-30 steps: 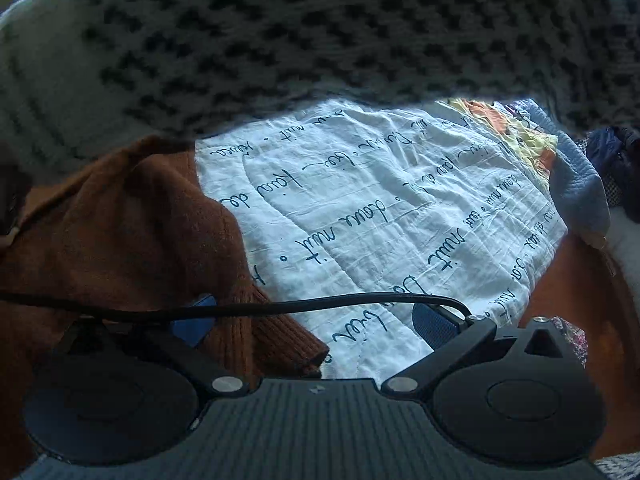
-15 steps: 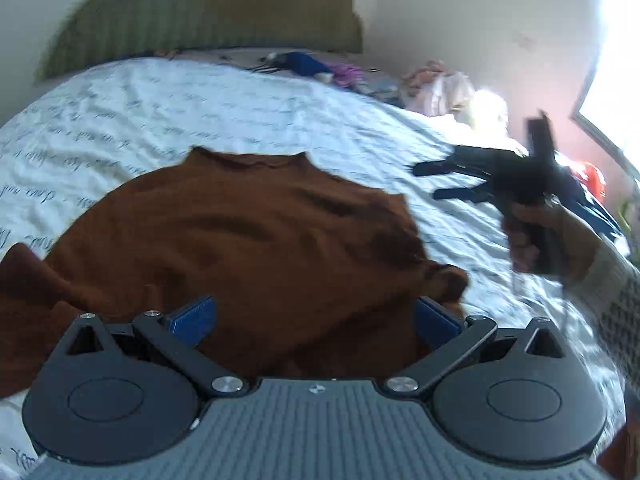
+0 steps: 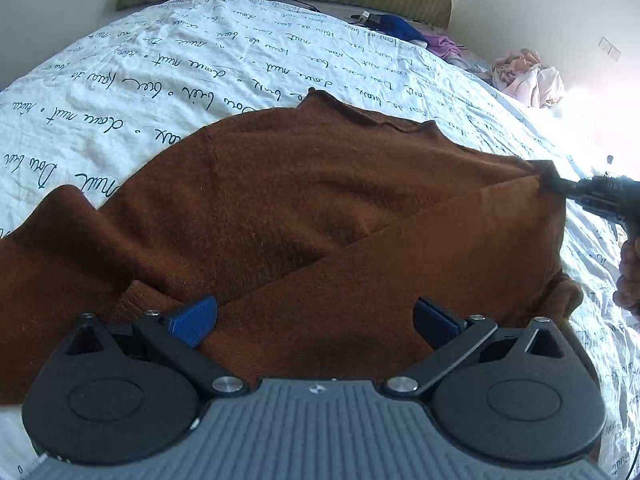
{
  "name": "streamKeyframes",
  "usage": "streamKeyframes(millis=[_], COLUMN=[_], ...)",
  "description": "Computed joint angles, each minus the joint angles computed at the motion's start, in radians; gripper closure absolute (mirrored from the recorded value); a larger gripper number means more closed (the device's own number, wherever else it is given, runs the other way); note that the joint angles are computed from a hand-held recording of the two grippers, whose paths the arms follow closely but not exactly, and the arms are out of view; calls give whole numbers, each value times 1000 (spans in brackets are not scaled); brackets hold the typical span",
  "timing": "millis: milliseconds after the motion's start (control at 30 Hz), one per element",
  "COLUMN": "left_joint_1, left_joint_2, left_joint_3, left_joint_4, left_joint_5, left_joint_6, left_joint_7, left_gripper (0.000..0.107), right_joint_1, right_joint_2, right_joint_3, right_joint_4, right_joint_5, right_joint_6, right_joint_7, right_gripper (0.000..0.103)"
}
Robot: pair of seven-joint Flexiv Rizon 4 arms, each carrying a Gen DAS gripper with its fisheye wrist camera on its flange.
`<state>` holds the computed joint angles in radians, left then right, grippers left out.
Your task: Fold small clothes
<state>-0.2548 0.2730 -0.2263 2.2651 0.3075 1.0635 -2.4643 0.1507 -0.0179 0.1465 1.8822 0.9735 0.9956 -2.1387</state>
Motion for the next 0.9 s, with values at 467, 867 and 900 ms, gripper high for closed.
streamKeyframes(millis=[467,867,900], left_joint_1=[-8,-19,-17], left_joint_2=[38,57,57], left_joint_3=[-18,-27,-29], left_joint_4=[-24,-14,-14], left_joint_5=[59,62,61], left_joint_6=[-108,-121,-124], left_joint_7=[-2,3,4], left_gripper=[4,4,4], right_joint_1=[-20,109,107], right_joint_2=[251,409,431], right_joint_3=[-16,-78,-88], right_joint_4=[244,408,421], right_joint_5=[-64,-65,-83], right_joint_6=[-240,-89,-85], right_joint_7=[77,28,36], right_gripper=[37,97,97])
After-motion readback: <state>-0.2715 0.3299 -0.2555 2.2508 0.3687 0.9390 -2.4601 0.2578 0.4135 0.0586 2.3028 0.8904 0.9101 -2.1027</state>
